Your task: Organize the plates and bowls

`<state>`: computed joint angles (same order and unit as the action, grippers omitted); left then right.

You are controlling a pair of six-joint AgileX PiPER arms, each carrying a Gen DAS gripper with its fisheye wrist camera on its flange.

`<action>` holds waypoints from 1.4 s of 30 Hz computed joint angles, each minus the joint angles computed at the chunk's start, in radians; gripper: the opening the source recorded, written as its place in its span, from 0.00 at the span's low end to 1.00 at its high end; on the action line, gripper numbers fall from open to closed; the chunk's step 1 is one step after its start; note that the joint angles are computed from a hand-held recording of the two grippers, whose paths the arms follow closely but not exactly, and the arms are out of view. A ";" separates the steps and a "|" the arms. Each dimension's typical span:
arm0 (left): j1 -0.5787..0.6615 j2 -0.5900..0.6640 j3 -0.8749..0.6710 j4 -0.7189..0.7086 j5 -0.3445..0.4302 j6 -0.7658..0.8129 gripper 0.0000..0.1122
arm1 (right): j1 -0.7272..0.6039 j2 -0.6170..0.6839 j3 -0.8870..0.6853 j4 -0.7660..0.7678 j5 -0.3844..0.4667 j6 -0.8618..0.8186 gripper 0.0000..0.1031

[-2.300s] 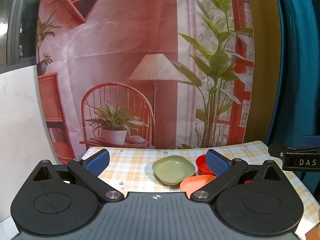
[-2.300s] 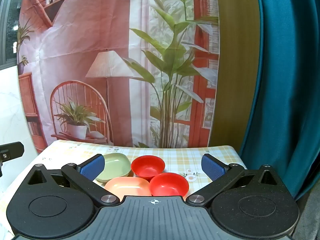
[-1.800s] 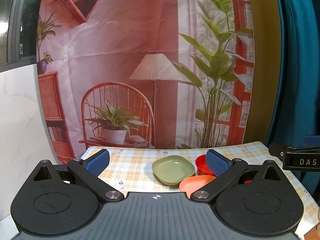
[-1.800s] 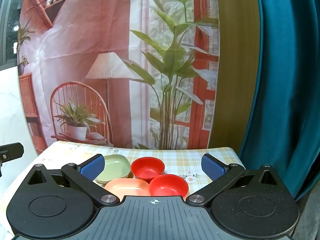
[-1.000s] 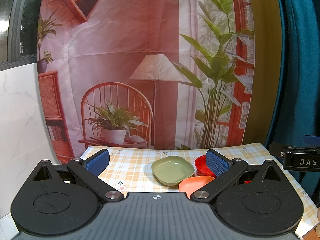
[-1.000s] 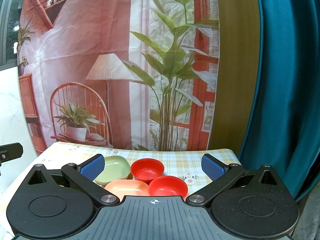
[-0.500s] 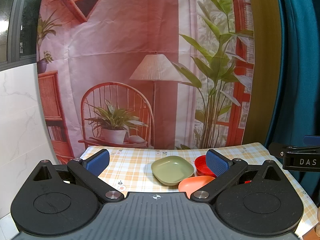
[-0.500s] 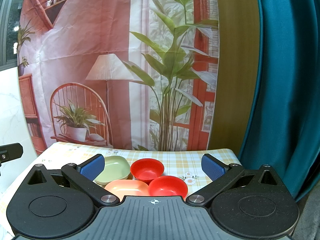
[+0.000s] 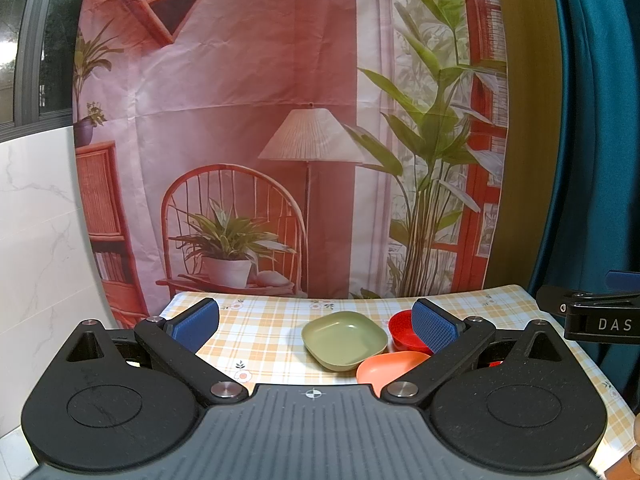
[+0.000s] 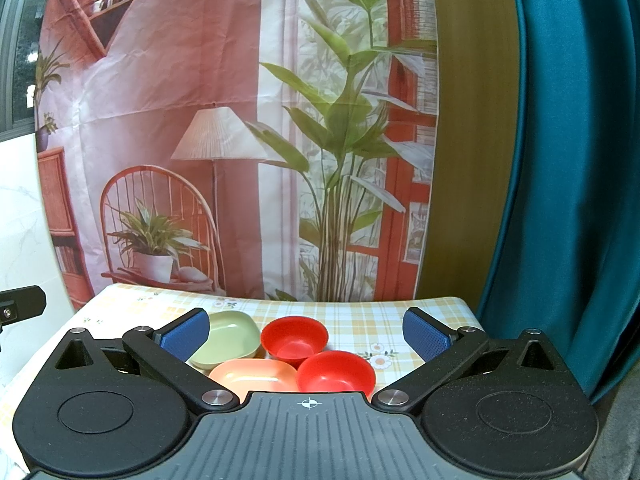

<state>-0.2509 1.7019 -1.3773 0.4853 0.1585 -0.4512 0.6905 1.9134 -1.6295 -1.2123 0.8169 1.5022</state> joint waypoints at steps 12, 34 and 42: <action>0.000 0.000 0.001 0.000 -0.002 0.000 0.92 | -0.001 0.000 0.004 -0.003 -0.003 0.004 1.00; -0.037 0.049 -0.001 0.679 0.066 -0.686 0.92 | -0.051 -0.018 0.122 -0.156 -0.168 0.205 1.00; -0.013 0.124 -0.010 0.910 0.054 -0.912 0.92 | -0.085 0.069 0.124 -0.200 -0.220 0.300 1.00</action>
